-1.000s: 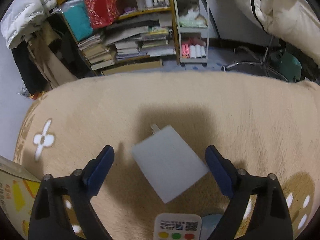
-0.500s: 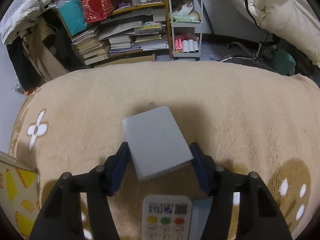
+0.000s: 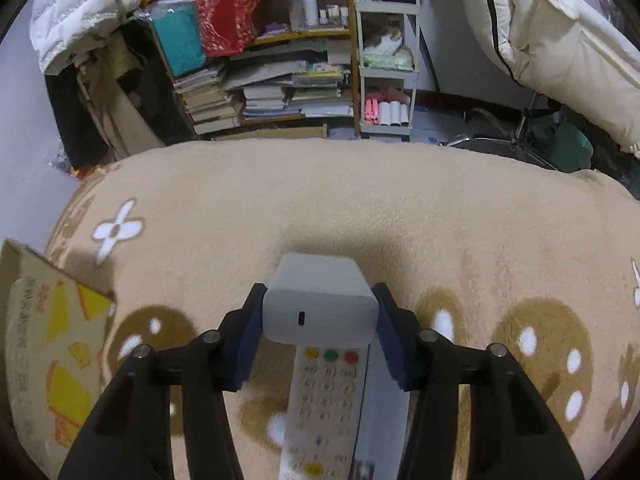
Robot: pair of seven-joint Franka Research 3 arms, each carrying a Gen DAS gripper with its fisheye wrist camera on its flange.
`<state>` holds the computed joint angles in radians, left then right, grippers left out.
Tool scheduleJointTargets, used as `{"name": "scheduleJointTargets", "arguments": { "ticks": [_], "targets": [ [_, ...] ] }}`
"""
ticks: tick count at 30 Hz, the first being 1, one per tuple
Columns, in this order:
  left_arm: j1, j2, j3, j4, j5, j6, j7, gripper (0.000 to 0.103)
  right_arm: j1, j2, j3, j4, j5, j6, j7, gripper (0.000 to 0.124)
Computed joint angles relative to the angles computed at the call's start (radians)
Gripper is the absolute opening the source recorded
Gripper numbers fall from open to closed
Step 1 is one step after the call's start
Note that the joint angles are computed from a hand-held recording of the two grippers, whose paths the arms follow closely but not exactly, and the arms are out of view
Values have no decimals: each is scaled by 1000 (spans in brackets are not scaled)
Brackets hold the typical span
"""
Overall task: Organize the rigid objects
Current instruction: 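Move the right tool to the white cube router and grasp it, then carry the white cube router into the box with the right tool and release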
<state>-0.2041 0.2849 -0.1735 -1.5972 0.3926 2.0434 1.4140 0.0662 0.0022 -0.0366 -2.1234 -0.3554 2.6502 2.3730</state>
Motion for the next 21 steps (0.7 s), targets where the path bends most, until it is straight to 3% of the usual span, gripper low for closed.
{"name": "scheduleJointTargets", "arguments": {
  "ticks": [5, 13, 21],
  "targets": [
    [-3, 8, 0, 11, 1, -3, -5, 23, 4, -42, 21, -31, -64, 19, 62, 56],
    [-1, 3, 1, 5, 1, 4, -1, 23, 22, -73, 62, -25, -72, 25, 38, 55],
    [3, 8, 1, 11, -10, 4, -2, 23, 28, -131, 105, -40, -29, 162, 60, 55]
  ]
}}
